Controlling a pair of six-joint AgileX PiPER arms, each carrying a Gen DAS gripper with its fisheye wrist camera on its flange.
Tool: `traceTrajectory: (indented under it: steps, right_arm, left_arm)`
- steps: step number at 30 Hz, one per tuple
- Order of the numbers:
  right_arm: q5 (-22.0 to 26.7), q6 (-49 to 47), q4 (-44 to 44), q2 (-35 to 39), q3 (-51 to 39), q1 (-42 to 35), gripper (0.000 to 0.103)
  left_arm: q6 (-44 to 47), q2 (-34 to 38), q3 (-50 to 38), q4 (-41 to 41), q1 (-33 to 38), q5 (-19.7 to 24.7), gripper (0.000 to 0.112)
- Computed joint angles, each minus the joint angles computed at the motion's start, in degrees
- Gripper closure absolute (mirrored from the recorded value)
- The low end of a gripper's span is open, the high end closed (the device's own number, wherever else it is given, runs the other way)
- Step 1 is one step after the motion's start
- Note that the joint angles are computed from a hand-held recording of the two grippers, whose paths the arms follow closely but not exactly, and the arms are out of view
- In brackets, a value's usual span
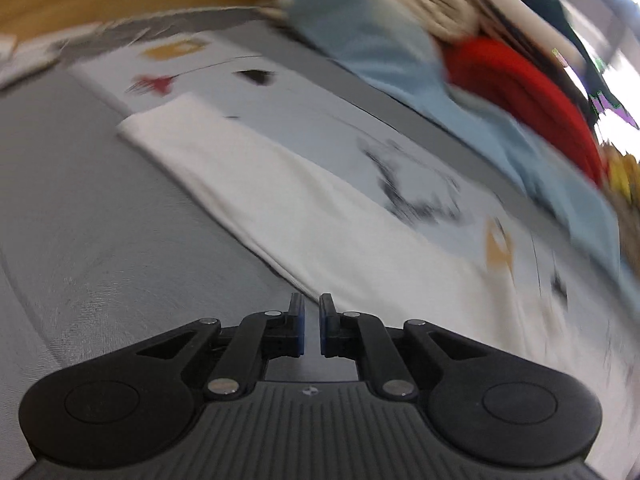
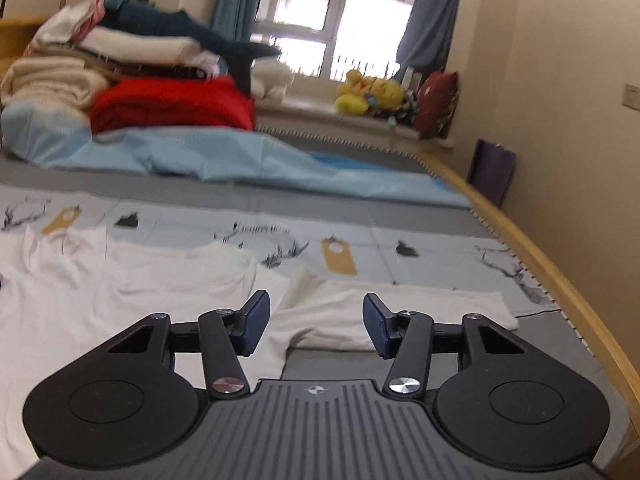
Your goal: Fold small clothes
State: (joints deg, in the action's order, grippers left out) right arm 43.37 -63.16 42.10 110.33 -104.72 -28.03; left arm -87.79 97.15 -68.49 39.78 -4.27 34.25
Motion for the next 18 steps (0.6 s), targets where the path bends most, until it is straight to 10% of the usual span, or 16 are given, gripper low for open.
traceTrajectory:
  steps: [2,13,18]
  right_arm:
    - [-0.56,2.19,-3.46,0.52,-0.45,1.50,0.050]
    - [-0.79,3.43,-9.92,2.96,-3.05,6.02,0.051]
    - [0.90,4.97,-11.41,3.96,-4.44,6.39,0.051]
  left_arm:
    - [-4.04,-0.08,1.90,-0.45,3.95,-4.18,0.080]
    - [-24.01,4.03,6.11,10.69,18.20,-22.03,0.078]
    - [-7.12,9.90,-2.90,-3.75,19.62,-17.28,0.108]
